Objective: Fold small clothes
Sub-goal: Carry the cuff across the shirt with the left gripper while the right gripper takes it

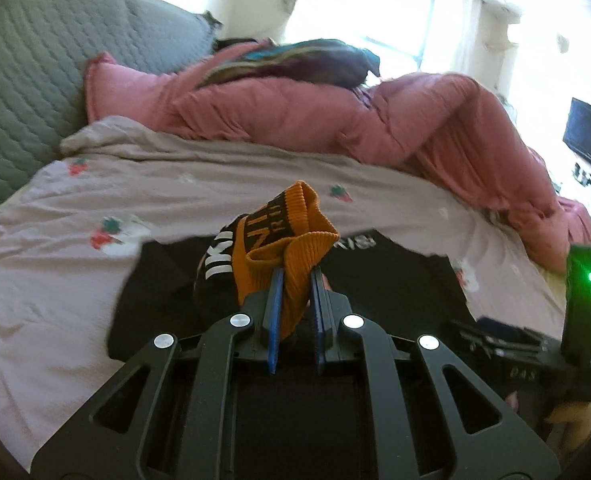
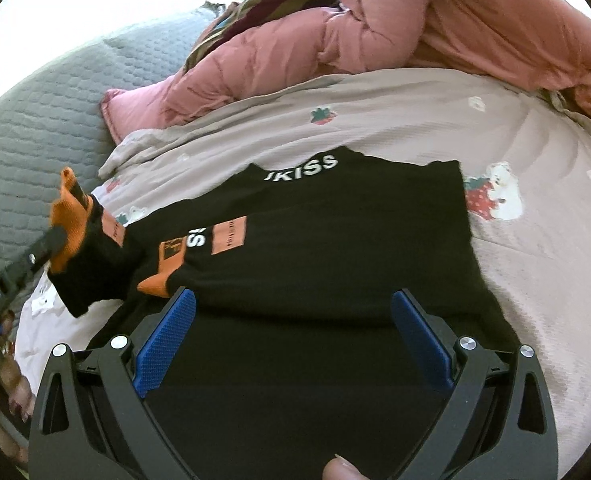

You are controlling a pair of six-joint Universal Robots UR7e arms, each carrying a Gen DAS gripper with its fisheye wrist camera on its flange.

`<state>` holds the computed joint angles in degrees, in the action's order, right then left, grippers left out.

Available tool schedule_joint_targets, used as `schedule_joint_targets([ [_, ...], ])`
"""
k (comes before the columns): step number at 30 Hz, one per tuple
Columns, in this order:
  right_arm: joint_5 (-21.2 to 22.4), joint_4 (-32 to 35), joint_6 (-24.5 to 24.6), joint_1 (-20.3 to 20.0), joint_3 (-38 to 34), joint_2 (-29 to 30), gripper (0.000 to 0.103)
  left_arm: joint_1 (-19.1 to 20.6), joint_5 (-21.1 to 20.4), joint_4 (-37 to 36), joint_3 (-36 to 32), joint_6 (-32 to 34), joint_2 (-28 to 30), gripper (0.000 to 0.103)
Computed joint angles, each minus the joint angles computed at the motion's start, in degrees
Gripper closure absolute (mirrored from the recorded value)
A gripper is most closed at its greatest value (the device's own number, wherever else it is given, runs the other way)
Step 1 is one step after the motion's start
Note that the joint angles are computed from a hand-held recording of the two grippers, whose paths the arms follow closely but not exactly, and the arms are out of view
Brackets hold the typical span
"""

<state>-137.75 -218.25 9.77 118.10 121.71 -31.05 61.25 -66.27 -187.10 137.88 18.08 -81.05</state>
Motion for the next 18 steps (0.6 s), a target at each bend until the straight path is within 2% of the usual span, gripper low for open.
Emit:
schedule_joint_targets([
  [2, -0.14, -0.70, 0.17, -0.15, 0.52, -0.07, 0.005, 0.08, -1.27, 2.13, 0.03, -0.36, 0.00, 0.095],
  [4, -0.09, -0.93, 0.42, -0.34, 0.94, -0.24, 0.005, 1.40, -5.69, 5.68, -0.24, -1.23, -0.50, 0.091],
  [6, 0.08, -1.09, 0.68, -0.50, 1.32, -0.36, 0.005, 2.03, -8.83, 7.08, 0.01, -1.06, -0.85, 0.091],
  [10, 0.86, -0.65, 0.76, -0.60, 1.39, -0.36, 0.005, 1.68, -7.96, 5.36, 1.34, -0.57, -1.42, 0.091],
  [12, 1.70, 0.19, 0.72, -0.51, 1.15, -0.22, 0.005, 1.95, -5.77, 2.75, 1.66, -0.39, -1.51, 0.087],
  [15, 4.63, 2.33, 1.23, -0.61, 0.50, 0.13, 0.005, 1.91, 2.91, -1.81, 0.96, -0.04, 0.57, 0.079],
  [18, 8.23, 5.55, 1.95, -0.60, -1.20, 1.24, 0.005, 3.78, 6.29, -5.07, -0.28, 0.33, 2.04, 0.077],
])
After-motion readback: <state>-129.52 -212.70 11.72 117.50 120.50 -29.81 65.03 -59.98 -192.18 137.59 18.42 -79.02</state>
